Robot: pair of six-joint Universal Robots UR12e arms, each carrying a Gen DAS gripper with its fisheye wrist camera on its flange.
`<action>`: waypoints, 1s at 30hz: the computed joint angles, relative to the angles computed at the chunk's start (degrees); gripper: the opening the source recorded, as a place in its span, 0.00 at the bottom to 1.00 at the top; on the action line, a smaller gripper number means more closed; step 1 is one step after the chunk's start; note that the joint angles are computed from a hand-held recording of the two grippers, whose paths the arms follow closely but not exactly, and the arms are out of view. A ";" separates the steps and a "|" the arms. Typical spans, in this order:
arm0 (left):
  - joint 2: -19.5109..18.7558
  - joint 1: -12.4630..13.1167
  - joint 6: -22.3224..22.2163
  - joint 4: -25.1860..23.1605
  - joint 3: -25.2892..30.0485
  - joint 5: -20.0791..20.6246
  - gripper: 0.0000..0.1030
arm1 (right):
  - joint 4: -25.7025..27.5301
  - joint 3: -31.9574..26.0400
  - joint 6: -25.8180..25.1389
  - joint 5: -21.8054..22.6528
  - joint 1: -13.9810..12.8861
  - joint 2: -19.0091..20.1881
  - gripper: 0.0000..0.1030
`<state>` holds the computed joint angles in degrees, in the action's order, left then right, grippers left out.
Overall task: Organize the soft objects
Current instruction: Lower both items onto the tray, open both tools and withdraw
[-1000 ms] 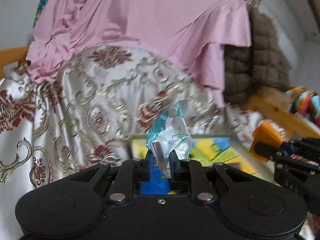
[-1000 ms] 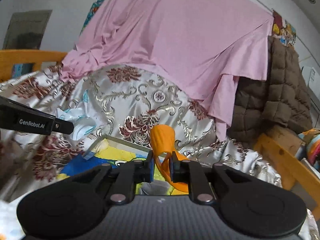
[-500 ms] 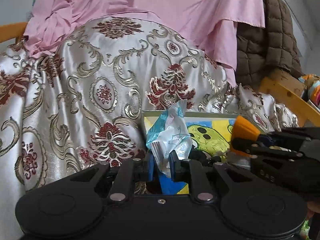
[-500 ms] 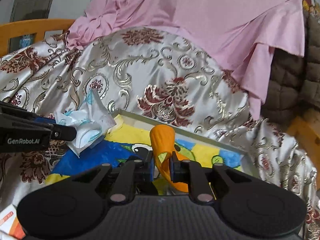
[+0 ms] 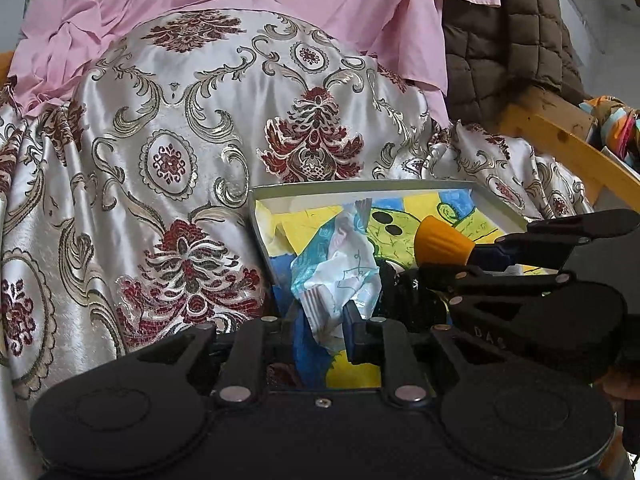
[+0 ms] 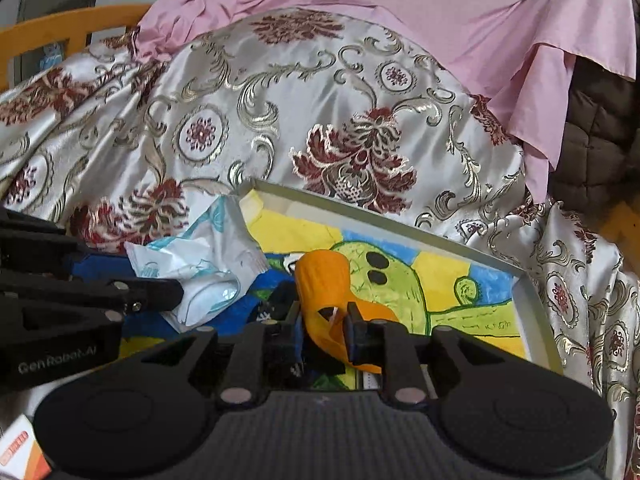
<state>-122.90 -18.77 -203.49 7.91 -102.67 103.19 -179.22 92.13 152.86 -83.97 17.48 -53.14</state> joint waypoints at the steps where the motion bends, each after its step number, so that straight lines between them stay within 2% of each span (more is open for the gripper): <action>1: -0.02 -0.01 0.02 0.01 -0.01 -0.06 0.22 | -0.13 0.14 -0.28 0.01 0.01 -0.01 0.22; 7: -0.05 -0.13 1.09 -0.33 0.14 -0.38 0.25 | -0.55 0.30 0.30 0.24 -0.13 -0.07 0.29; 11: 0.26 -0.29 1.32 -1.03 0.10 -0.33 0.33 | -0.87 0.68 1.25 0.63 -0.50 -0.49 0.35; 15: 0.92 -0.85 1.94 -1.57 -0.13 1.20 0.50 | -2.18 1.52 2.90 1.13 -1.00 -1.13 0.49; 19: 2.45 -1.29 0.22 -1.25 -1.33 3.02 0.67 | -3.59 2.98 5.54 2.61 -1.87 -2.25 0.62; 22: 3.67 -1.90 -1.31 0.63 -2.39 5.83 0.74 | -6.73 4.77 8.21 4.09 -2.66 -3.48 0.69; 24: 4.53 -2.50 -1.47 2.04 -3.04 7.98 0.78 | -10.13 6.33 10.50 5.35 -3.29 -4.51 0.80; 30: 7.26 -5.03 -2.36 8.61 -5.25 13.49 0.93 | -19.78 11.65 18.01 8.50 -5.35 -8.66 0.91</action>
<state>-115.64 -23.80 -205.85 16.53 -107.92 116.67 -199.00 103.77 170.87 -75.47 12.13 -61.80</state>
